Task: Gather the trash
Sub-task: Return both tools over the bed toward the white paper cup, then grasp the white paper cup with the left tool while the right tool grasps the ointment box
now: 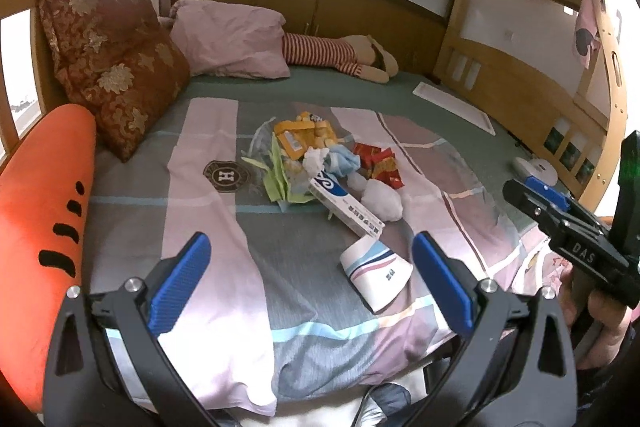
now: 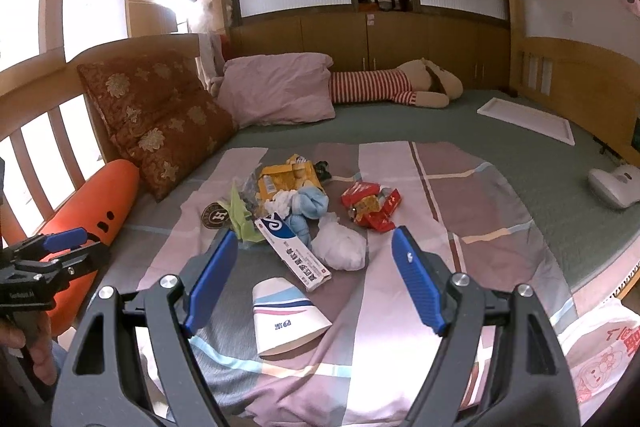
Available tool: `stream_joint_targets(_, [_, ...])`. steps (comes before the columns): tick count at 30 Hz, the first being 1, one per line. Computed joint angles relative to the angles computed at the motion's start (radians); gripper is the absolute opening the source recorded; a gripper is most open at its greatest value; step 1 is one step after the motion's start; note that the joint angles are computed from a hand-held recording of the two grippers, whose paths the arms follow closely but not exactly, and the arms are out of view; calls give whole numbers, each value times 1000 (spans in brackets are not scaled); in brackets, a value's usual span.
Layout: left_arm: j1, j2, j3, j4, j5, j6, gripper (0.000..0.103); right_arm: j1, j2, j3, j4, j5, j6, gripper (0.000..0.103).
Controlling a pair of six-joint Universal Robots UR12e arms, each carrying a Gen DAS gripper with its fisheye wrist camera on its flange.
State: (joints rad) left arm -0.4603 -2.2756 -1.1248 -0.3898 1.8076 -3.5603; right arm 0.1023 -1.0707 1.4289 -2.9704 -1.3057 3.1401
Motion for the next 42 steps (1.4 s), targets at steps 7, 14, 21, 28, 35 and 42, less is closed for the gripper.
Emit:
stream_joint_targets(7, [0,-15,21,-24,-101,123,100,-2,-2,0,14,7,29,78])
stream_joint_targets(14, [19,-106,194,-290,-369,541,100,-11,0,-7,33,15,65,78])
stream_joint_targets(21, [38,-227,366,-439,-469,708,100,-17,7,-18,60,18,92,78])
stream_joint_targets(28, [53,-335,549,-588,-513,738,100,-20,11,-26,83,21,89,78])
stream_joint_targets(35, [56,-389,644,-664,-544,769,100,-19,15,-32,102,23,80,78])
stream_joint_targets(42, [41,-438,727,-730,-486,798,99,-14,21,-41,120,9,66,78])
